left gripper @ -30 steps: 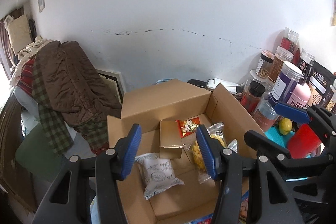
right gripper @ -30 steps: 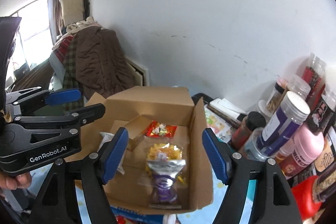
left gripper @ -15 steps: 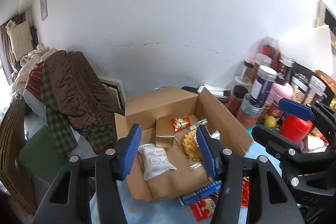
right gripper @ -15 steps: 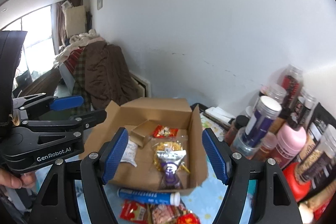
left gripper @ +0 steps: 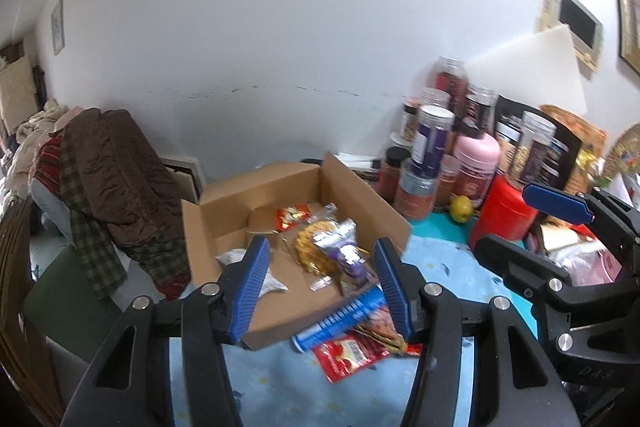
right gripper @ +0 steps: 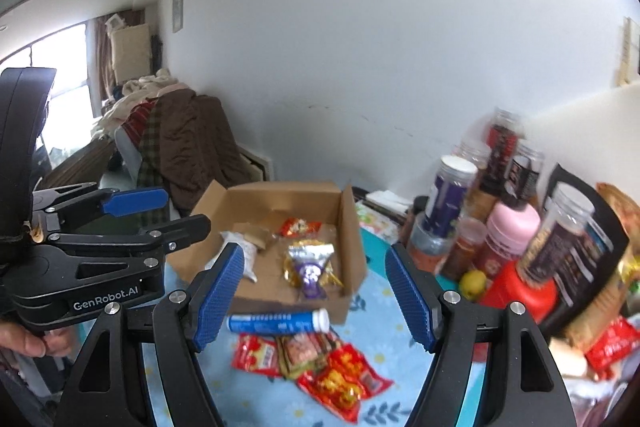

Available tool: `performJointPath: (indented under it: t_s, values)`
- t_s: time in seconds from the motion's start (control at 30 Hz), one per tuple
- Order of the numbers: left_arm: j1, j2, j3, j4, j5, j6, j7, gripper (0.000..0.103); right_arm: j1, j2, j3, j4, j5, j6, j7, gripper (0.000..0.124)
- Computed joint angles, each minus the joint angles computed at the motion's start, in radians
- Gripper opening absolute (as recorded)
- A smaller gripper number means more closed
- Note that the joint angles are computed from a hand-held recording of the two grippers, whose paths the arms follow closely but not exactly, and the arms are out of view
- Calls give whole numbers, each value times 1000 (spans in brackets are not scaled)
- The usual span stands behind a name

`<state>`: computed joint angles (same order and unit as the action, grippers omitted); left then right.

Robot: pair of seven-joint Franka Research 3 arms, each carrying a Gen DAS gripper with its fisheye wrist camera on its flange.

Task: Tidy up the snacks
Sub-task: 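Withdraw both tools from the box back toward the remaining snacks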

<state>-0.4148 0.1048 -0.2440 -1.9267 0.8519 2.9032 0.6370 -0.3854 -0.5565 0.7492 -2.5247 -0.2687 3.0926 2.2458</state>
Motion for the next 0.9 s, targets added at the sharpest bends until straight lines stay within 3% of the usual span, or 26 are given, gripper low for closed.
performJointPath:
  t_s: [0.37, 0.63, 0.9]
  values:
    - [-15, -29, -22, -87, -18, 65, 28, 54, 100, -108, -35, -135, 58, -20, 54, 75]
    - [-20, -21, -21, -130, -29, 107, 34, 54, 120, -139, -13, -203, 87, -11, 109, 78]
    - [-22, 23, -16, -145, -69, 126, 70, 54, 99, -74, 18, -231, 110, 31, 139, 80]
